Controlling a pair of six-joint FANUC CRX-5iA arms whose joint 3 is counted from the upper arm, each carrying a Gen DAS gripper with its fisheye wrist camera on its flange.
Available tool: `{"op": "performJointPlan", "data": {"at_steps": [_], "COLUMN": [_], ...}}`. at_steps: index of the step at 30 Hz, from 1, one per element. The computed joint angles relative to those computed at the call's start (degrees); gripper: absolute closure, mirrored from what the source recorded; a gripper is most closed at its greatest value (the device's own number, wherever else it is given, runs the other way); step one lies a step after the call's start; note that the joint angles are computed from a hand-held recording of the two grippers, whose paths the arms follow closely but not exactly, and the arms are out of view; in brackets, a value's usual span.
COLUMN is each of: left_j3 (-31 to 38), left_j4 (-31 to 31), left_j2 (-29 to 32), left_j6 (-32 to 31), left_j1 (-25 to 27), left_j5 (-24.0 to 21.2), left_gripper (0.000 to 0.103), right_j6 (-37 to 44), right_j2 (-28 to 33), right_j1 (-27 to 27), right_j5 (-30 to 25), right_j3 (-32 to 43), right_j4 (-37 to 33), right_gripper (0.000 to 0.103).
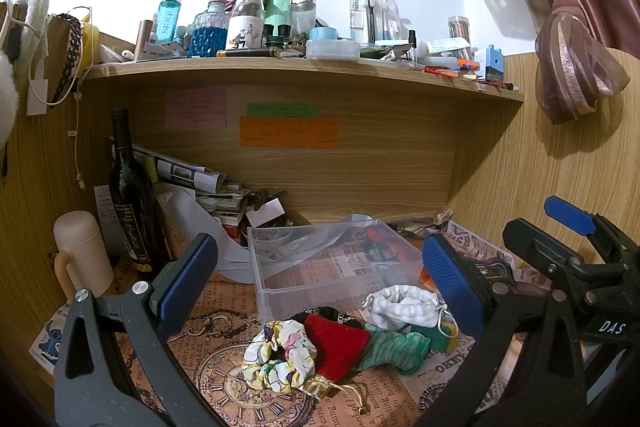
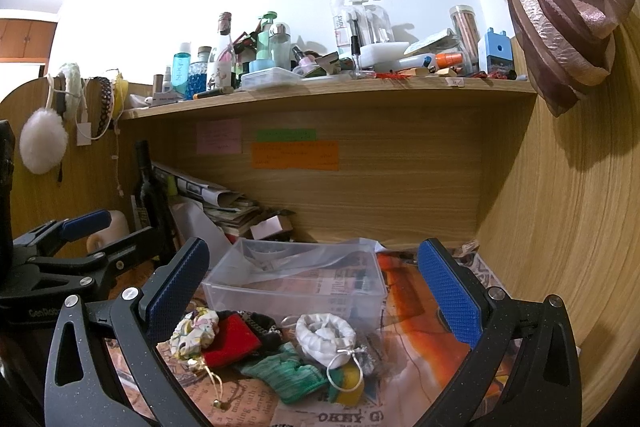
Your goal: Organize soft objects
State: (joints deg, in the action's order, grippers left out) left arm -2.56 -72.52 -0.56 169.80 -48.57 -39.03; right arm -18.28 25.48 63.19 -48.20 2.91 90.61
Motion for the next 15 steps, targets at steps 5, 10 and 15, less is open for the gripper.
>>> {"op": "performJointPlan", "data": {"at_steps": [5, 10, 15], "left_j3": [-0.15, -0.1, 0.05], "left_j4": [0.04, -0.01, 0.67], "left_j2": [-0.15, -0.09, 0.07], "left_j6": [-0.04, 0.1, -0.22], "left_j1": [0.09, 0.04, 0.37], "left_j5": [0.07, 0.05, 0.11], "left_gripper": [0.0, 0.0, 0.0], "right_j6": [0.05, 0.08, 1.17], "right_j2": [0.01, 0.07, 0.65], "right_j1": [0.04, 0.1, 0.31], "right_j5": [-0.01, -0.06, 0.31], "right_j3": [0.01, 0.05, 0.93], "right_j4": [-0.04, -0.02, -1.21], "right_gripper": [0.0, 0.0, 0.0]}}
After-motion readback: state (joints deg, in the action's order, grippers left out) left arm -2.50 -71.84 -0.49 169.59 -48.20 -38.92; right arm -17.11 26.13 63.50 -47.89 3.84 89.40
